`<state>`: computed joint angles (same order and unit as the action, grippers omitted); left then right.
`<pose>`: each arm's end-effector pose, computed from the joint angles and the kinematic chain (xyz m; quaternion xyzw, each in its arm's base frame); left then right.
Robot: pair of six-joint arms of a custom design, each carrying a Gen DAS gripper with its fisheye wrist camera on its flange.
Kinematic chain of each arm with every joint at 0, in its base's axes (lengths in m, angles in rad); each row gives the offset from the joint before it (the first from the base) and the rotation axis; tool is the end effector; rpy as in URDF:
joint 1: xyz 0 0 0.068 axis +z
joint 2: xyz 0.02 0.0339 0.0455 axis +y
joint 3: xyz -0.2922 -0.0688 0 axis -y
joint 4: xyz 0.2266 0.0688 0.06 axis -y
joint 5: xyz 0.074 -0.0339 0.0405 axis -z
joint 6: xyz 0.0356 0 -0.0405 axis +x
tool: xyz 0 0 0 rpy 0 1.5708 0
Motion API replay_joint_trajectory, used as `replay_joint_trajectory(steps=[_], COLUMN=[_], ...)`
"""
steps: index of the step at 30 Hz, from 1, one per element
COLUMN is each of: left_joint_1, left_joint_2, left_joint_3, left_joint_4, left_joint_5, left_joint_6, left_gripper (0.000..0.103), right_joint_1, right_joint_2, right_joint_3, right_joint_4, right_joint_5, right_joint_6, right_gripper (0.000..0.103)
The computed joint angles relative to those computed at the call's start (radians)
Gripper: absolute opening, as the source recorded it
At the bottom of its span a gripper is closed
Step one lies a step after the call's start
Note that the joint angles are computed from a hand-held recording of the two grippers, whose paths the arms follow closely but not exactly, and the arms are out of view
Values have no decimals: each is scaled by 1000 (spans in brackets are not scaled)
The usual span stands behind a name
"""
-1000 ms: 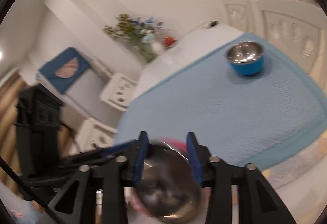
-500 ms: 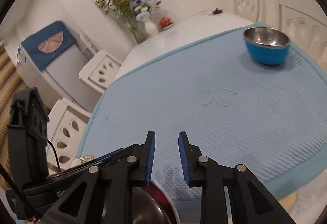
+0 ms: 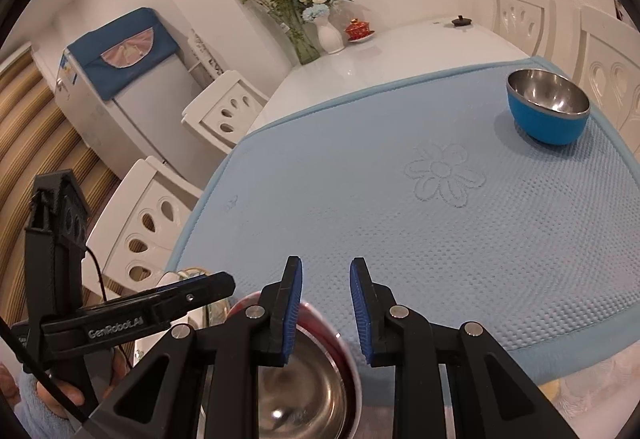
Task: Organize plates and bowls
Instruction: 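Lower the steel bowl into the pink bowl and open both grippers, then withdraw both grippers and move them to the blue steel bowl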
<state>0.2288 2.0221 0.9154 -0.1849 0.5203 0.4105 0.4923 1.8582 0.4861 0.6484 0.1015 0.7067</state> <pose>0.3268 0.0579 0.0998 0.1225 0.9498 -0.1996 0.2077 0.2558 0.1331 0.1110 0.1181 0.9030 0.1934 0.3650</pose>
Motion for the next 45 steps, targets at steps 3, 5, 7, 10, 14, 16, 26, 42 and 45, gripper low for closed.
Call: replay_joint_trajectory(steps=[3, 5, 7, 10, 14, 16, 26, 42, 45], left_joint_1=[15, 7, -1, -23, -58, -95, -332, -658, -700], left_joint_2=[-17, -39, -62, -73, -98, -129, -181, -199, -141], left_joint_3=[-9, -18, -25, -25, -34, -63, -95, 65, 149], left_joint_4=[-25, -38, -41, -47, -79, -56, -6, 16, 4], left_joint_5=[3, -8, -16, -44, -28, -43, -87, -223, -260], left_joint_6=[11, 13, 7, -20, -42, -59, -192, -321, -338], left_gripper=[42, 42, 44, 46, 46, 46, 46, 60, 60], right_joint_1=[21, 22, 14, -22, -66, -77, -366, -769, -865], right_joint_2=[-29, -56, -92, -155, -289, -354, -787, -1032, -980], right_joint_3=[-25, -49, -65, -75, -116, -130, -209, -139, -111], right_joint_4=[3, 7, -12, -66, -144, -190, -467, -569, -502], right_joint_5=[21, 34, 52, 45, 51, 76, -21, 48, -44], right_joint_6=[10, 17, 12, -3, -32, -60, -212, -719, -744], right_gripper=[24, 24, 24, 24, 32, 44, 48, 97, 98])
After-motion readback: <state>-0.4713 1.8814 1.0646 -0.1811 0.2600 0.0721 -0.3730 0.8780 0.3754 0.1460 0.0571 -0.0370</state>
